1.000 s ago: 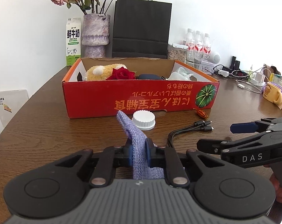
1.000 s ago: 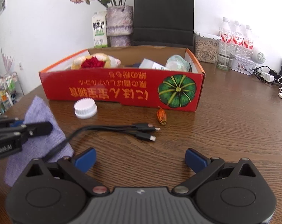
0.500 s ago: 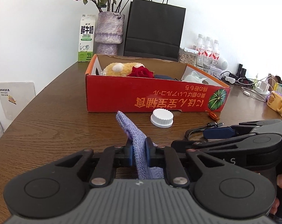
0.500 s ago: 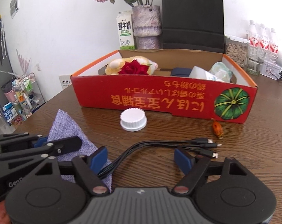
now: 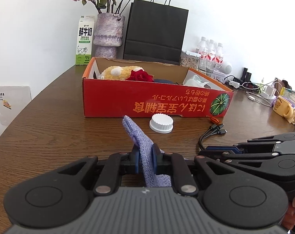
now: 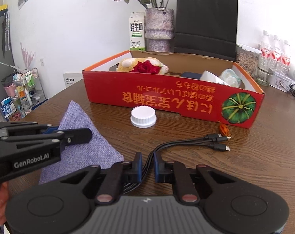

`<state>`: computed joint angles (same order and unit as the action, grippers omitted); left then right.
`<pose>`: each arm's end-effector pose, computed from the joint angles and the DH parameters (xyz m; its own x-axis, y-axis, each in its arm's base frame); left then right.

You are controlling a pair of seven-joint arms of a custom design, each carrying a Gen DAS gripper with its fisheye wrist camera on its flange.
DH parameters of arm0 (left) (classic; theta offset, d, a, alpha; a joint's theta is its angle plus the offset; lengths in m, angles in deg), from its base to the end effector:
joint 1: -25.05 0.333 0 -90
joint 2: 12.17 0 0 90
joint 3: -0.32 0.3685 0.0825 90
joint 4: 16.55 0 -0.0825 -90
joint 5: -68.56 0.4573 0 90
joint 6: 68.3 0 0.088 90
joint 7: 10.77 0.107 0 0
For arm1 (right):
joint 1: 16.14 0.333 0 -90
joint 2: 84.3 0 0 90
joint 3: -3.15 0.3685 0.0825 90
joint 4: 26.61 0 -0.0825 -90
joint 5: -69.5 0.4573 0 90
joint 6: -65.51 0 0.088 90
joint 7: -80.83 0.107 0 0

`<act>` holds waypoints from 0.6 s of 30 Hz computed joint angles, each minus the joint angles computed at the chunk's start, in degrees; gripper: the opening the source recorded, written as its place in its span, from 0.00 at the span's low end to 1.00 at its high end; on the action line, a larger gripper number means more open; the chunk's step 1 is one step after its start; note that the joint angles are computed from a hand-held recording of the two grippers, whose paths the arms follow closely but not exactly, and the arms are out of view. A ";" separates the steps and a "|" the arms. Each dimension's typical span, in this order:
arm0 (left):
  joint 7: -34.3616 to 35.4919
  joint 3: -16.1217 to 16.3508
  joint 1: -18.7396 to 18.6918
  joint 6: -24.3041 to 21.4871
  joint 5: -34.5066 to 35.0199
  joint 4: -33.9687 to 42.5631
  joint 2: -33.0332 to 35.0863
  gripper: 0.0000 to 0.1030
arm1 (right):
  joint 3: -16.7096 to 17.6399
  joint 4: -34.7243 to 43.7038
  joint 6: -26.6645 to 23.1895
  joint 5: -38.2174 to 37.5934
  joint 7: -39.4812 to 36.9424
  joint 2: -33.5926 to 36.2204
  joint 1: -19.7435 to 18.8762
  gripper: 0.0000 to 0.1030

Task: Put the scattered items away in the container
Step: 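Grasp the purple cloth with the left tool while the right tool grasps the black USB cable, then lift the purple cloth and black cable and carry them over the box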

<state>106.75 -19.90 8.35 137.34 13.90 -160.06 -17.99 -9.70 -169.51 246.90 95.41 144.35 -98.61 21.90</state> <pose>0.4654 -0.2247 0.4314 -0.1202 -0.9823 0.1439 -0.5071 -0.0638 -0.8595 0.5000 0.1863 0.4824 0.4293 -0.9022 -0.0405 -0.5659 -0.2338 -0.7906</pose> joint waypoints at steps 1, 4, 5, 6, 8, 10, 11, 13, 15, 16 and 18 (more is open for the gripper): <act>-0.02 -0.04 -0.06 0.06 0.12 0.09 0.09 0.13 | -0.50 -0.47 0.16 0.45 -0.14 -0.52 0.39 0.05; -0.57 0.07 -0.34 0.21 0.95 0.39 0.37 0.13 | -6.27 -1.95 1.54 3.18 -1.69 -2.61 5.89 0.04; -0.94 0.14 -0.44 0.40 1.42 0.42 0.41 0.13 | -7.34 -2.51 2.34 3.32 -1.46 -3.31 6.84 0.04; -1.38 0.24 -0.55 0.51 1.99 0.42 0.36 0.13 | -9.40 -2.97 3.40 3.21 -1.43 -4.00 8.83 0.04; -2.75 0.43 -0.77 0.88 3.61 0.45 0.24 0.12 | -13.06 -3.62 5.26 2.46 -1.00 -5.38 12.43 0.04; -4.02 0.54 -0.88 1.57 5.39 0.48 0.13 0.12 | -15.92 -4.22 7.41 1.01 -0.40 -6.61 15.30 0.04; -5.21 0.80 -0.96 2.00 6.97 0.28 -0.10 0.12 | -16.85 -4.52 8.63 0.20 0.09 -7.21 16.27 0.04; -6.60 0.91 -0.92 2.89 9.13 0.31 -0.27 0.11 | -18.68 -4.86 10.46 -1.67 1.13 -8.16 18.00 0.04; -8.02 1.08 -0.86 3.76 11.19 0.52 -0.43 0.11 | -20.03 -5.11 12.21 -3.51 2.45 -8.90 19.23 0.04; -8.51 1.09 -0.80 4.15 11.95 0.75 -0.47 0.11 | -20.97 -5.22 13.05 -4.55 3.16 -9.43 20.08 0.04; -9.28 1.12 -0.69 4.82 13.07 1.18 -0.60 0.11 | -21.91 -5.51 14.76 -6.53 4.47 -10.27 20.83 0.04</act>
